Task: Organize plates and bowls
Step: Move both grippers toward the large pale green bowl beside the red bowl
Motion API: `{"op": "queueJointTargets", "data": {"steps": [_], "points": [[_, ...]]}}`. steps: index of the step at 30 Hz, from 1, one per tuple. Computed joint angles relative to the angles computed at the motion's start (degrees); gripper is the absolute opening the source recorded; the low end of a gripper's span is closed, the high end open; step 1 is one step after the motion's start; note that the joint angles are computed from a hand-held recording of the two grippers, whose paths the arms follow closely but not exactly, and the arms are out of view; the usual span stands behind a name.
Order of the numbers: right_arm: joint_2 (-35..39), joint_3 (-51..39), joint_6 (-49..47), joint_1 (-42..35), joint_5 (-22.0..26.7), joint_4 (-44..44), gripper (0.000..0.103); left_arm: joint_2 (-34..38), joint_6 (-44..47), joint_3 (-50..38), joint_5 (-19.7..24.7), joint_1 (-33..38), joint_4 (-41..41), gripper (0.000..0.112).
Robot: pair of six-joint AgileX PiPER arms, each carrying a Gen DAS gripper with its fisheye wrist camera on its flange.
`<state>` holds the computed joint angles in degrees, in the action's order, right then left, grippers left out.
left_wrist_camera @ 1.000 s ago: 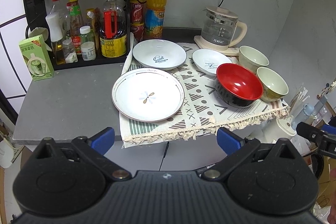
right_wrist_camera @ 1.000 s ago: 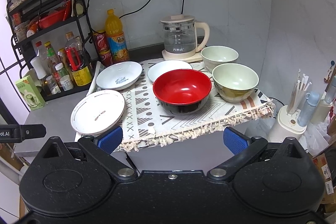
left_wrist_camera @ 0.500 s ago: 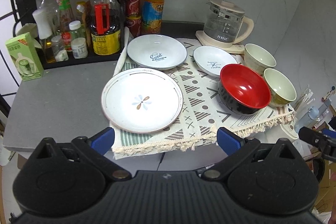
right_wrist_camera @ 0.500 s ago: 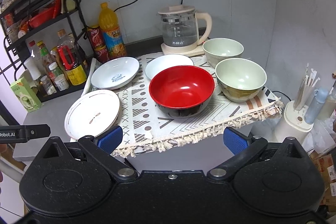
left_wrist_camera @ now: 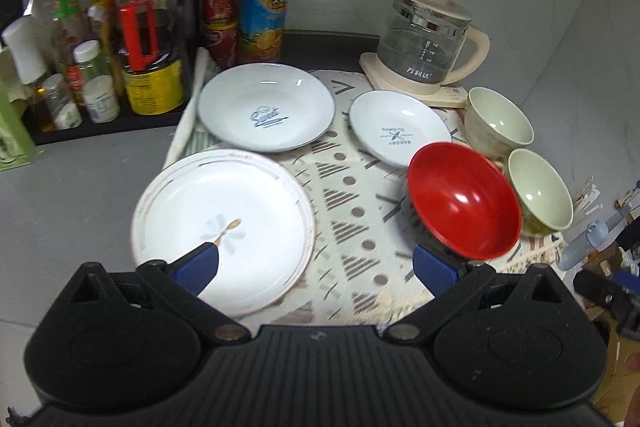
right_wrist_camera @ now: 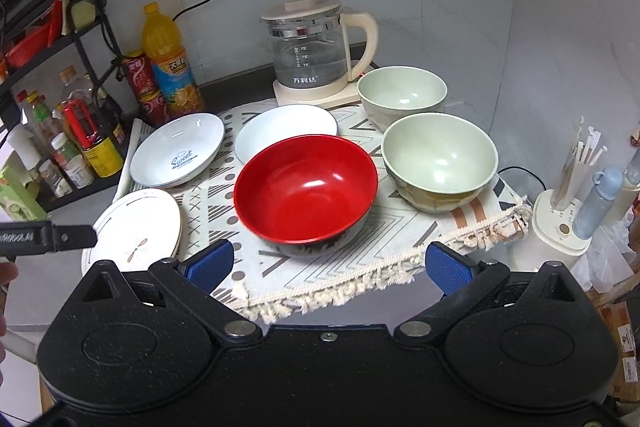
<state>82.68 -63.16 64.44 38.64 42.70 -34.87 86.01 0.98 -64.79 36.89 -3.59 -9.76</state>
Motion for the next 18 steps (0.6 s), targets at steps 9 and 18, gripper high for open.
{"op": "queueJointTargets", "data": {"steps": [9, 18], "points": [[4.64, -3.47, -10.29, -9.5, -3.85, 7.56, 0.103, 11.21, 0.17, -12.46, 2.53, -4.04, -0.5, 0.102], [6.43, -3.81, -13.44, -16.62, -5.79, 10.7, 0.103, 22.71, 1.5, -26.76, 6.38, -7.83, -2.64, 0.102]]}}
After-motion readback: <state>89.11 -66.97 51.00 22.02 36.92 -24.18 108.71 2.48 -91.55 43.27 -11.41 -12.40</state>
